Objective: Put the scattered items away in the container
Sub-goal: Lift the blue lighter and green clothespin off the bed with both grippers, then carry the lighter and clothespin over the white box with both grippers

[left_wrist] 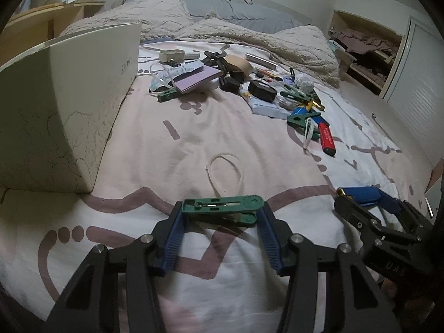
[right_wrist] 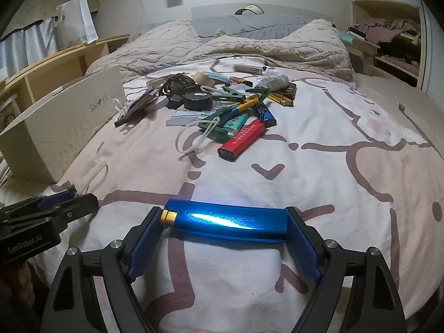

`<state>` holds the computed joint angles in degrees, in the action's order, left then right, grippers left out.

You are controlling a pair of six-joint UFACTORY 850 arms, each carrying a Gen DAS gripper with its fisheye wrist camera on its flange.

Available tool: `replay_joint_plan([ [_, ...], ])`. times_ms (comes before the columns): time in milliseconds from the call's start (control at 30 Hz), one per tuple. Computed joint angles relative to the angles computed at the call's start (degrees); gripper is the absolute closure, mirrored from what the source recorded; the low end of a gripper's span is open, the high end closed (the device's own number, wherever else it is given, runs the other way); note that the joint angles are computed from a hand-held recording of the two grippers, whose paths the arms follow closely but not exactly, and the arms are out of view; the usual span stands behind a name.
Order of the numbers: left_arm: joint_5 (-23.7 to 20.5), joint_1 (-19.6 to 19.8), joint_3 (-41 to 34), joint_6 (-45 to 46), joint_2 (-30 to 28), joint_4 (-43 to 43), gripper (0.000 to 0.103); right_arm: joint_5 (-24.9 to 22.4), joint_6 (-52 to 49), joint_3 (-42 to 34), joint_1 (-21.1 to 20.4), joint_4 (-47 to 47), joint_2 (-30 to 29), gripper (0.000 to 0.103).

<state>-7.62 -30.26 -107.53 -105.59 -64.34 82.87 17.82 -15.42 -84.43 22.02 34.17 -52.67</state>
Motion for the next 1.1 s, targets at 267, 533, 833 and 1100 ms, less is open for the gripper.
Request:
replay_joint_plan([
  [267, 0.1, -0.2, 1.1, -24.3, 1.6, 26.9, 0.051, -0.6, 1.7, 0.1, -0.5, -0.5, 1.1, 0.017],
  [533, -2.2, -0.1, -0.6, -36.2, 2.9, 42.6, 0.051, 2.2, -0.9, -0.1, -1.1, 1.0, 3.2, 0.017],
  [833, -3.7, 0.5, -5.8, -33.5, 2.5, 43.0, 0.051, 4.3, -0.9, -3.3, -2.2, 0.5, 3.8, 0.017],
  [1100, -3.8, 1.5, -12.0, -33.4, 1.0, 45.7, 0.051, 5.2, -5.6, -8.4, -2.2, 2.5, 3.4, 0.017],
])
